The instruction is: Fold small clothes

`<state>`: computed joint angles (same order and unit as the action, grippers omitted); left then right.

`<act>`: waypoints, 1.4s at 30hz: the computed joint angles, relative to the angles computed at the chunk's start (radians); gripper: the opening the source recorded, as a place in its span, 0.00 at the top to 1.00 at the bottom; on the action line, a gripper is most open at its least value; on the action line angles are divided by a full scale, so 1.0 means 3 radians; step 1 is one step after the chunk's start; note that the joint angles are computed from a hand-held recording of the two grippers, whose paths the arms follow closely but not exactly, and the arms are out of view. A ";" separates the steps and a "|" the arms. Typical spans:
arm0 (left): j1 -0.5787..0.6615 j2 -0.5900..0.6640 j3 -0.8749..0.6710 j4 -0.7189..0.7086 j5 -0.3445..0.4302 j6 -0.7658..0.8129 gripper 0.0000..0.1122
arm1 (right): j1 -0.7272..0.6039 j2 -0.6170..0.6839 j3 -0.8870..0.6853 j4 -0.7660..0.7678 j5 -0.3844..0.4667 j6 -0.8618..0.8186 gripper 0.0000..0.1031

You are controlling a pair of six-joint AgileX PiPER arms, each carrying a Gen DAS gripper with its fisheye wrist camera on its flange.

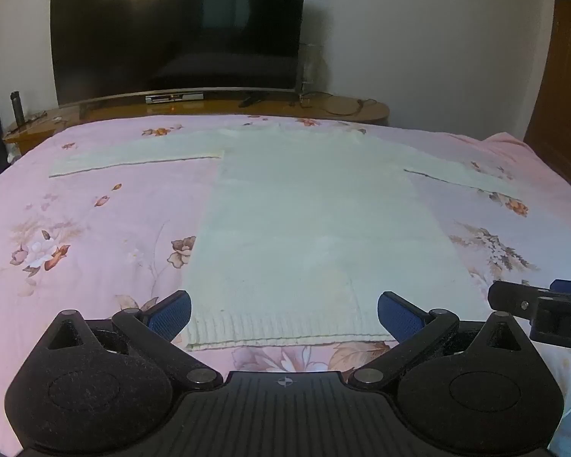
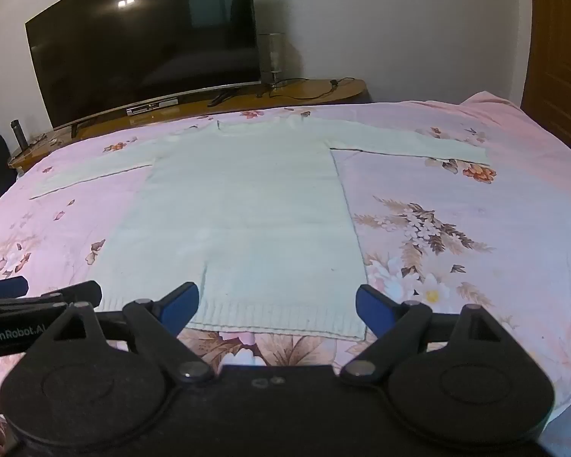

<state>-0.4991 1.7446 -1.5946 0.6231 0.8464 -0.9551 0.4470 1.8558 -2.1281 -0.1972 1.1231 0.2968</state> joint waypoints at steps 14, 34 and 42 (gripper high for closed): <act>0.0010 0.0035 -0.0049 0.0002 0.0003 0.0023 0.08 | 0.0008 0.0038 -0.0090 0.0001 0.0065 -0.0011 0.13; -0.0009 0.0047 -0.0087 0.0002 0.0004 0.0061 0.08 | -0.0008 0.0050 -0.0088 -0.0002 0.0035 0.0040 0.13; -0.0012 0.0067 -0.0119 0.0035 0.0026 0.0031 0.08 | -0.0019 0.0053 -0.0096 0.0010 0.0037 0.0026 0.13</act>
